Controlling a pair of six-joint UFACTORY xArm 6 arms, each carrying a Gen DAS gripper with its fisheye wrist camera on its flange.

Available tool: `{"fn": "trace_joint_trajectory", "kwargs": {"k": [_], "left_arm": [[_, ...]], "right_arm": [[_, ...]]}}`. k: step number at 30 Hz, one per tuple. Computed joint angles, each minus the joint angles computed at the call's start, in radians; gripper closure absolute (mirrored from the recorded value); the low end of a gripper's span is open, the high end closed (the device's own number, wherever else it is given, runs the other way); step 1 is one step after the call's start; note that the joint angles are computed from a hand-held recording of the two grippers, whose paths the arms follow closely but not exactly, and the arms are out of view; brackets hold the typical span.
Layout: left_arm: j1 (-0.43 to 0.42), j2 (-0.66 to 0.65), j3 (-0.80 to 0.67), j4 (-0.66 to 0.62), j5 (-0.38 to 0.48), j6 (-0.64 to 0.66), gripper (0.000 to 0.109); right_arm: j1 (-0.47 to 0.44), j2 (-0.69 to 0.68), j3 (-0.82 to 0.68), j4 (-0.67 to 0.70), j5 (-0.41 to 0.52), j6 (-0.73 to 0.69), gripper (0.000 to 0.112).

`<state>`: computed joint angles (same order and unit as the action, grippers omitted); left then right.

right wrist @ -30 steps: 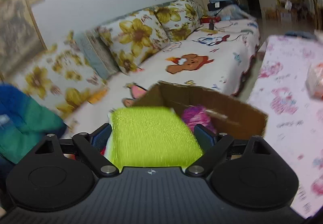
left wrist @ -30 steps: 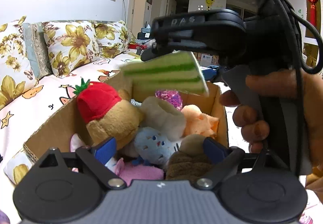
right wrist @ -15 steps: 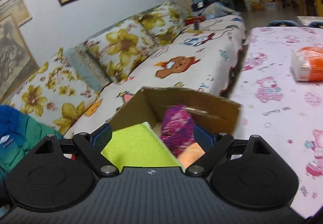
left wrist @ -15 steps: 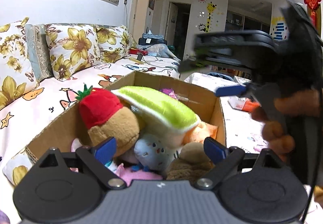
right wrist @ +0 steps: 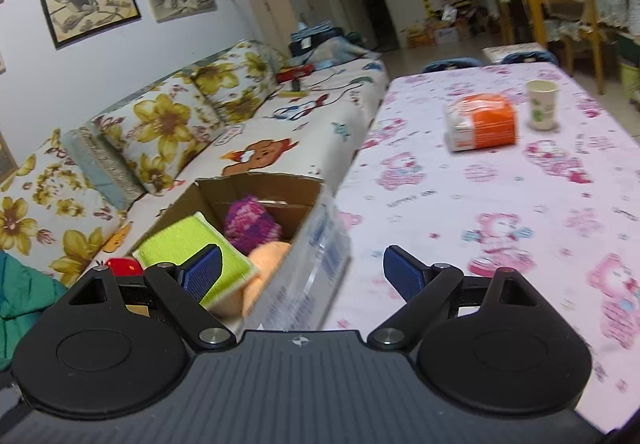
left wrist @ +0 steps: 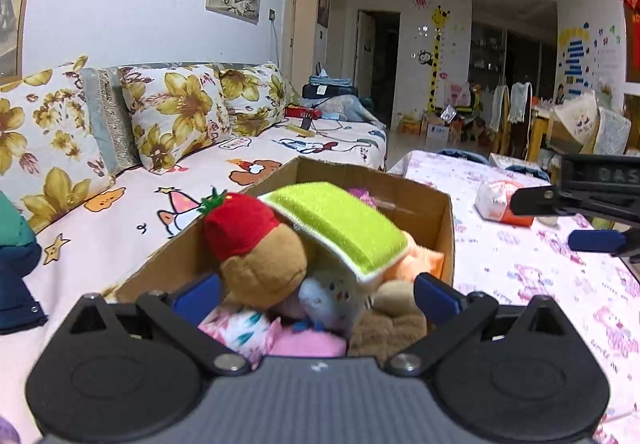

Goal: Organize soft objects

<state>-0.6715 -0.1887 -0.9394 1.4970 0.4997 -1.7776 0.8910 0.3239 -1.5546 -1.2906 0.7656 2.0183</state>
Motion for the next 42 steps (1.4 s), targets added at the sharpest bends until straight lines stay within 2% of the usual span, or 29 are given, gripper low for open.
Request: {"fn": "trace_joint_trajectory", "kwargs": {"k": [10, 13, 19, 32, 42], "left_arm": [[-0.103, -0.130, 0.080, -0.101, 0.150, 0.061, 0.007], [-0.125, -0.175, 0.100, -0.103, 0.176, 0.051, 0.007], [-0.187, -0.250, 0.128, -0.087, 0.258, 0.049, 0.007], [-0.305, -0.357, 0.167, -0.074, 0.421, 0.062, 0.007], [-0.356, -0.395, 0.183, -0.058, 0.493, 0.056, 0.007]], "right_arm": [[0.123, -0.096, 0.096, -0.024, 0.188, 0.004, 0.009], [0.160, -0.116, 0.112, -0.029, 0.248, -0.003, 0.009], [0.208, -0.139, 0.128, -0.059, 0.308, 0.014, 0.009], [0.262, -0.147, 0.136, -0.089, 0.335, -0.003, 0.009], [0.265, -0.171, 0.165, -0.121, 0.334, 0.006, 0.009]]}}
